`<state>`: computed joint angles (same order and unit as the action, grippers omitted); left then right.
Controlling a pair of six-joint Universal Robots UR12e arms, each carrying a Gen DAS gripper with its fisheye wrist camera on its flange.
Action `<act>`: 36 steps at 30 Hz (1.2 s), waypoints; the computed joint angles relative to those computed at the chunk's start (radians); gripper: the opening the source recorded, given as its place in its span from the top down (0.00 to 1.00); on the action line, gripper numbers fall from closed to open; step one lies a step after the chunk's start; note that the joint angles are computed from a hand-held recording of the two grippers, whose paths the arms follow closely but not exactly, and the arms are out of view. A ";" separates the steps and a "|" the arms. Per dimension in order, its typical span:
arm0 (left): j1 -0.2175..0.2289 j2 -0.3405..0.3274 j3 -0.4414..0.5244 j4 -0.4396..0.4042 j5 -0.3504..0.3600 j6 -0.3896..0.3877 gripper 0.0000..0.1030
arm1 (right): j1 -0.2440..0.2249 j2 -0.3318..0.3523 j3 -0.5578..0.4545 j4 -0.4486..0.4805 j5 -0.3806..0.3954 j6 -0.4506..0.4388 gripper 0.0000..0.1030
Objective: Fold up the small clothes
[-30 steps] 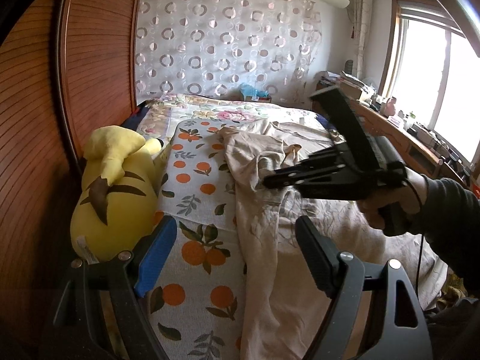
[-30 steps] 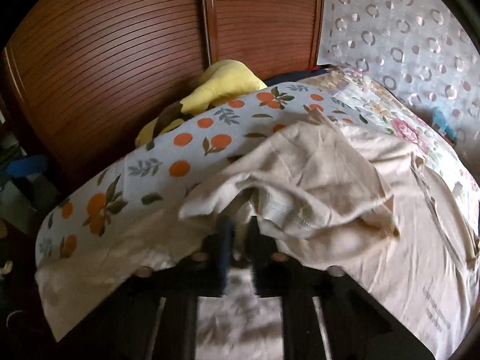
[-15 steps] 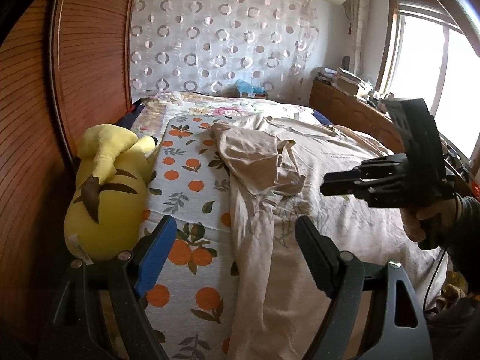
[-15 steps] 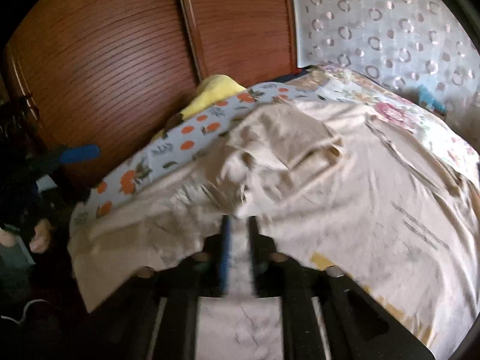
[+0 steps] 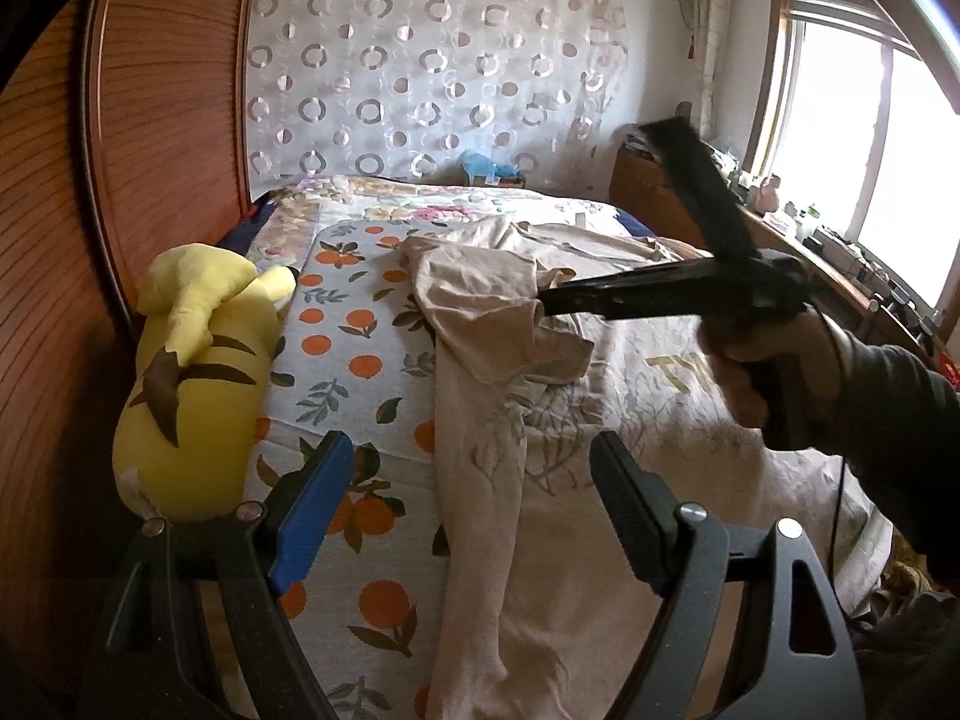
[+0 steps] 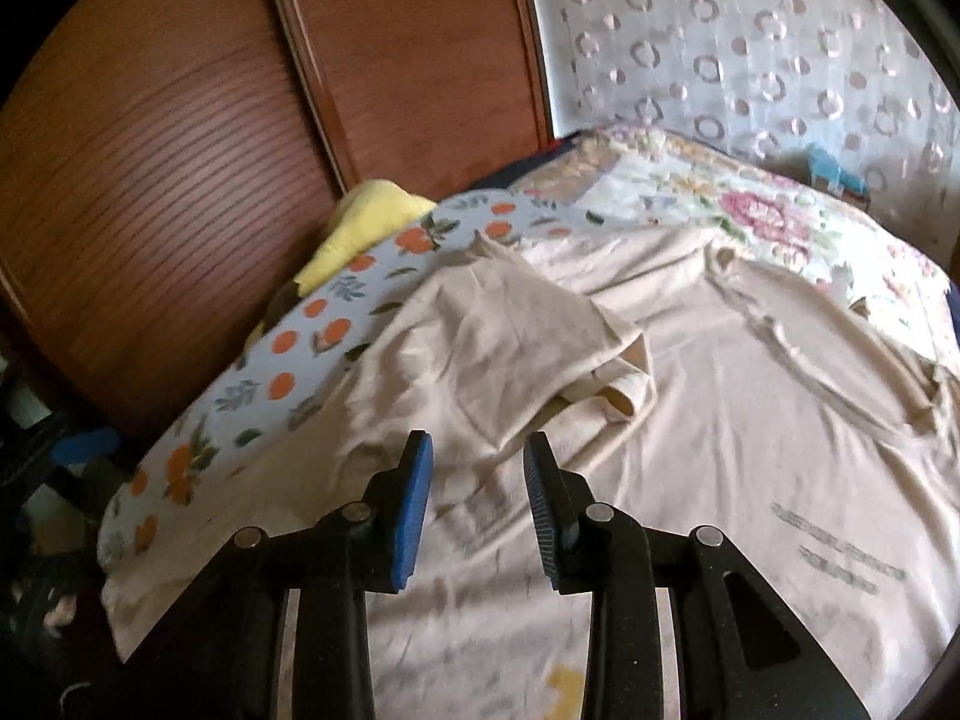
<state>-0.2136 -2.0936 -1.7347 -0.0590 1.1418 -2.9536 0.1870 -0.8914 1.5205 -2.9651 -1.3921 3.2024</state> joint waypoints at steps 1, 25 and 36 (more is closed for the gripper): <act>-0.001 -0.001 0.000 -0.002 0.000 0.001 0.21 | -0.001 0.008 -0.013 0.014 0.010 0.002 0.68; -0.027 -0.010 0.022 -0.034 -0.010 0.028 0.21 | -0.027 -0.073 0.081 -0.034 -0.142 -0.006 0.44; -0.058 -0.040 0.087 -0.096 -0.001 0.062 0.21 | -0.068 -0.236 0.377 -0.217 -0.275 0.088 0.44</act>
